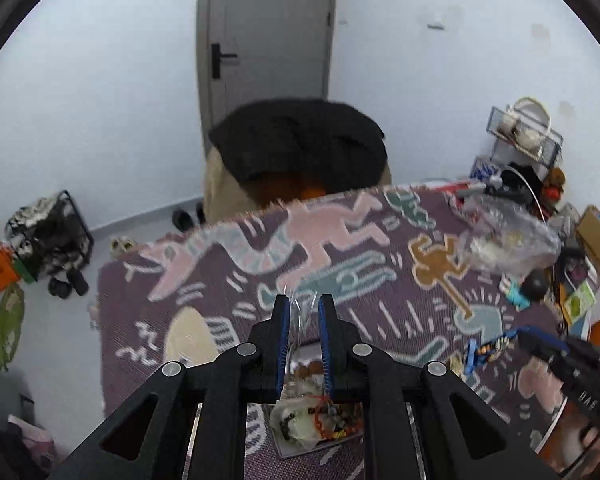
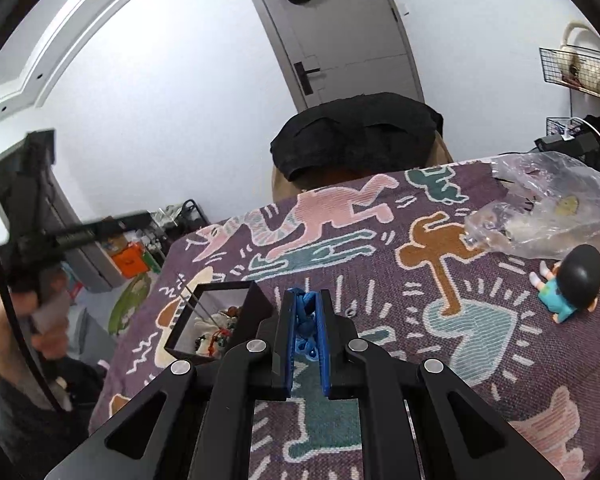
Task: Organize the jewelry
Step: 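Lower the keychain into the black box and open the left tool while the right tool drops its item in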
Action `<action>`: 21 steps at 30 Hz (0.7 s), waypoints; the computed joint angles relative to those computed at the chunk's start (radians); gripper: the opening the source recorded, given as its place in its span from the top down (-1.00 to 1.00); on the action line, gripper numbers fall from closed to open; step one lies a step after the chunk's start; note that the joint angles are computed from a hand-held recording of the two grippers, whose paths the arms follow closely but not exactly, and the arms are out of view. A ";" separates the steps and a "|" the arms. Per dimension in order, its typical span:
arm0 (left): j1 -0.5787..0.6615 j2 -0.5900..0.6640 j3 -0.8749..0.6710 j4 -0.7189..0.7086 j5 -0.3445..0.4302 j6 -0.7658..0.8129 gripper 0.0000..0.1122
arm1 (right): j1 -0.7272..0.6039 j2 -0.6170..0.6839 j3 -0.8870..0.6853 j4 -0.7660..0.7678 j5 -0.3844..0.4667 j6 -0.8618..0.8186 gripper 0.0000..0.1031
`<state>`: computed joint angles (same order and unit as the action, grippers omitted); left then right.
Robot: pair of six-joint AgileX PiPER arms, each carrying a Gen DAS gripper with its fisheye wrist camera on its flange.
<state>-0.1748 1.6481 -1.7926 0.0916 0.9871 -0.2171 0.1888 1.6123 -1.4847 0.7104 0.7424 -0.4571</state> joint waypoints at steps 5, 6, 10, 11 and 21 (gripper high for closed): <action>0.047 -0.038 0.127 -0.046 -0.084 0.022 -0.21 | 0.049 0.033 -0.047 -0.038 0.002 0.039 0.79; 0.063 -0.066 0.173 -0.051 -0.123 0.016 -0.26 | 0.061 0.042 -0.058 -0.047 0.003 0.048 0.79; 0.134 -0.114 0.243 -0.130 -0.150 0.054 -0.29 | 0.114 0.084 -0.113 -0.073 0.012 0.079 0.79; 0.144 -0.119 0.253 -0.140 -0.154 0.062 -0.29 | 0.123 0.093 -0.123 -0.076 0.015 0.085 0.79; 0.229 -0.204 0.381 -0.203 -0.201 0.136 -0.30 | 0.236 0.249 -0.353 -0.088 0.092 0.154 0.79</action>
